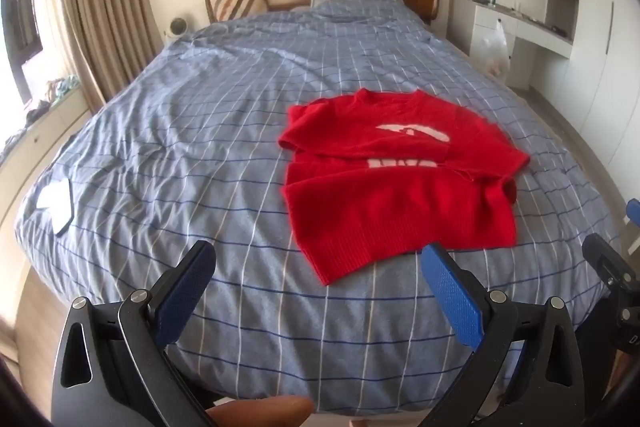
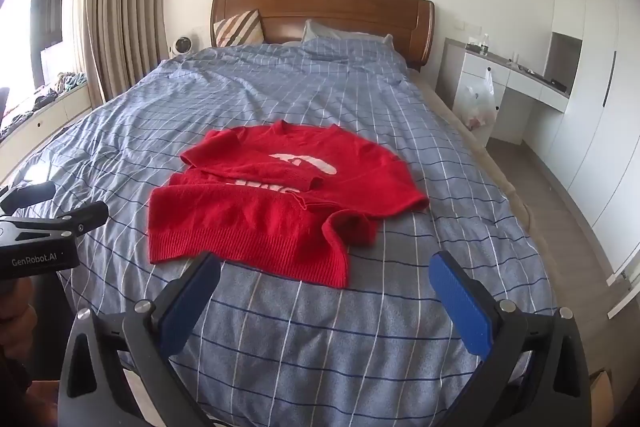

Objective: Fold small clothes
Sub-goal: 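Approach the red sweater lying on the bed with both grippers open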

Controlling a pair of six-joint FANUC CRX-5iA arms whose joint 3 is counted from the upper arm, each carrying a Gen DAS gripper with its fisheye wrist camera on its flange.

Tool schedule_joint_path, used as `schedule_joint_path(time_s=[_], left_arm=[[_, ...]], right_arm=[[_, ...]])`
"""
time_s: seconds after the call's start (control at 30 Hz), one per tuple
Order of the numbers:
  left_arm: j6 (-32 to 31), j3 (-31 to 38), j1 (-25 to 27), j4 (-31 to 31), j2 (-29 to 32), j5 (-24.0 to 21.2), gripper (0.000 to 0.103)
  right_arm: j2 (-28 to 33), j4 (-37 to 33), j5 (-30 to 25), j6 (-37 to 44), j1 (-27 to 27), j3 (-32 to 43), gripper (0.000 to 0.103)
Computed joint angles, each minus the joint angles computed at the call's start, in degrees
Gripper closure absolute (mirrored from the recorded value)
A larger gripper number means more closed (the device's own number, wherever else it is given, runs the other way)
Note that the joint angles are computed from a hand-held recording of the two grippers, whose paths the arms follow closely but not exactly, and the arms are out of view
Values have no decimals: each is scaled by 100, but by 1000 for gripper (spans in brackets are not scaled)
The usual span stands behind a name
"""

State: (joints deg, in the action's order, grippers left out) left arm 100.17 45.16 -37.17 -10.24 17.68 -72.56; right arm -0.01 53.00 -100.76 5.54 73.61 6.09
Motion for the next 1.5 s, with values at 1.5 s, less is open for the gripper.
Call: schedule_joint_path(time_s=[1.5], left_arm=[[-66,327,114,124,400,-733,0]], right_arm=[[66,-295,31,-231,-150,10,0]])
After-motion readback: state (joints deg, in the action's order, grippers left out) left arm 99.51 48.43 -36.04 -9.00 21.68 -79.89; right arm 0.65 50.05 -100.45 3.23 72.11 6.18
